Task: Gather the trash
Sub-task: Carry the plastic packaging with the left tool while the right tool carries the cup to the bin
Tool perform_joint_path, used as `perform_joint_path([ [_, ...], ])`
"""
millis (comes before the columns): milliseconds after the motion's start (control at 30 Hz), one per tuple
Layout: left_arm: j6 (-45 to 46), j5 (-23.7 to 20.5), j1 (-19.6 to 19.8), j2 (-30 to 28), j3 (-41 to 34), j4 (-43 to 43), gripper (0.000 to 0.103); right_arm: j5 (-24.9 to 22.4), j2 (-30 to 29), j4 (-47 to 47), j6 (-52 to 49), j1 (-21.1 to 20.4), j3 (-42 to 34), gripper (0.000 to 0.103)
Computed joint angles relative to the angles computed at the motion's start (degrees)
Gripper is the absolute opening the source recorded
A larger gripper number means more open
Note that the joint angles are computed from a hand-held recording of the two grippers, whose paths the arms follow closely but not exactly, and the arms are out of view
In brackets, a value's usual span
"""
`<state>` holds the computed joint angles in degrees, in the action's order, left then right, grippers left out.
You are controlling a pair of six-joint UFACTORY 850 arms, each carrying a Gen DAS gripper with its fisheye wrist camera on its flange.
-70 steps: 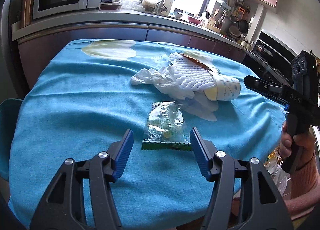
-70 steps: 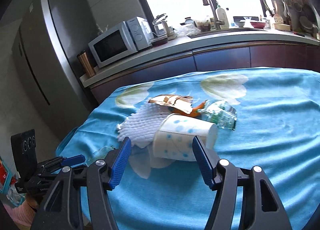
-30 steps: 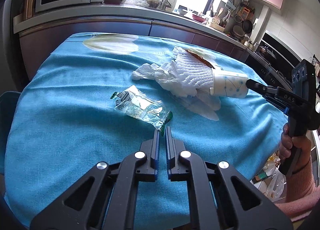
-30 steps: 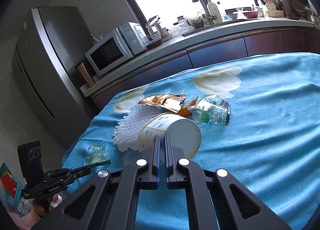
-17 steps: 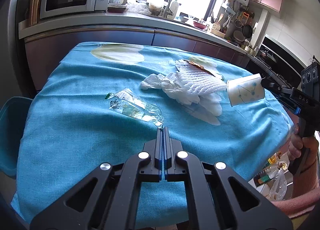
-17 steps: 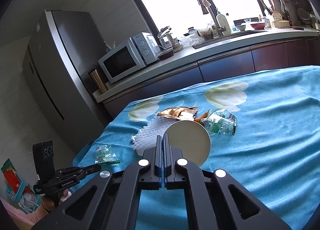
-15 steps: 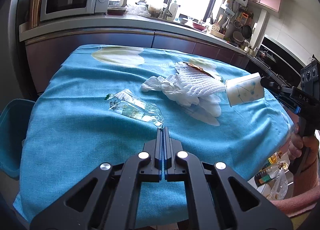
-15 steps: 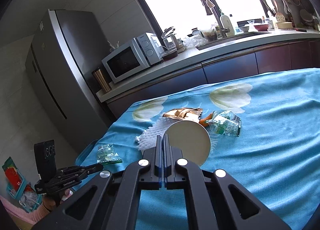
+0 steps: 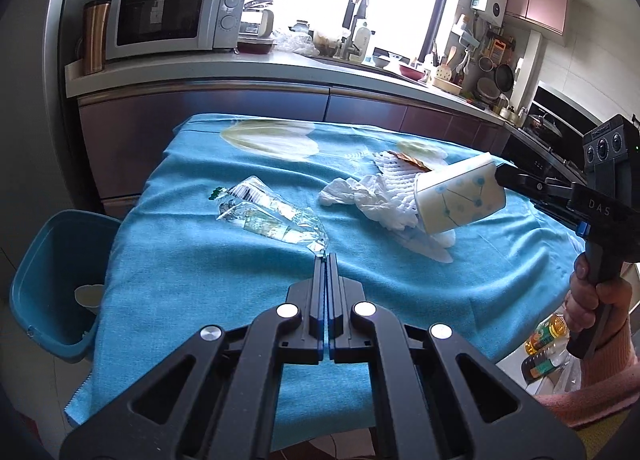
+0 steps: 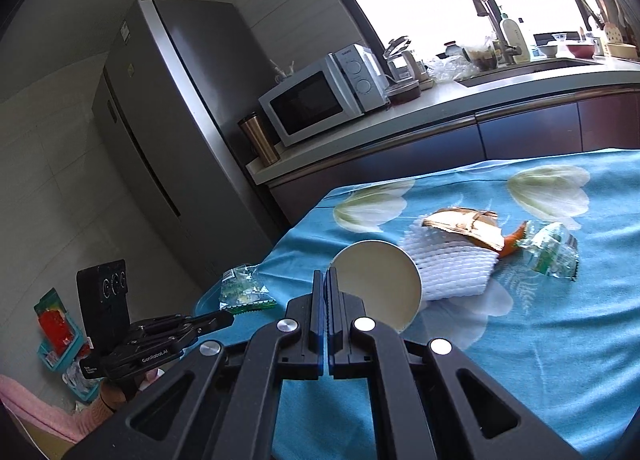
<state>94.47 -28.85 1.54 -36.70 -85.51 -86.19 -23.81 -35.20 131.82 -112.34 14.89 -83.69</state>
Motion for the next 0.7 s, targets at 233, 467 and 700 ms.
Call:
perform_joint_path([
  [233, 1.82, 2.09, 2.78, 1.67, 1.33, -2.7, 0.001, -2.45, -6.48, -15.76, 13.31, 2.01, -10.63, 0.0],
  [467, 2.55, 3.93, 5.87, 2.11, 1.22, -4.67, 0.001, -4.41, -13.67, -31.51, 27.14, 4.15, -23.45, 0.0],
  [700, 2.45, 6.29, 8.55, 1.93, 0.59, -5.59, 0.001, -7.73, -21.95, -46.88, 42.2, 5.9, -38.1, 0.0],
])
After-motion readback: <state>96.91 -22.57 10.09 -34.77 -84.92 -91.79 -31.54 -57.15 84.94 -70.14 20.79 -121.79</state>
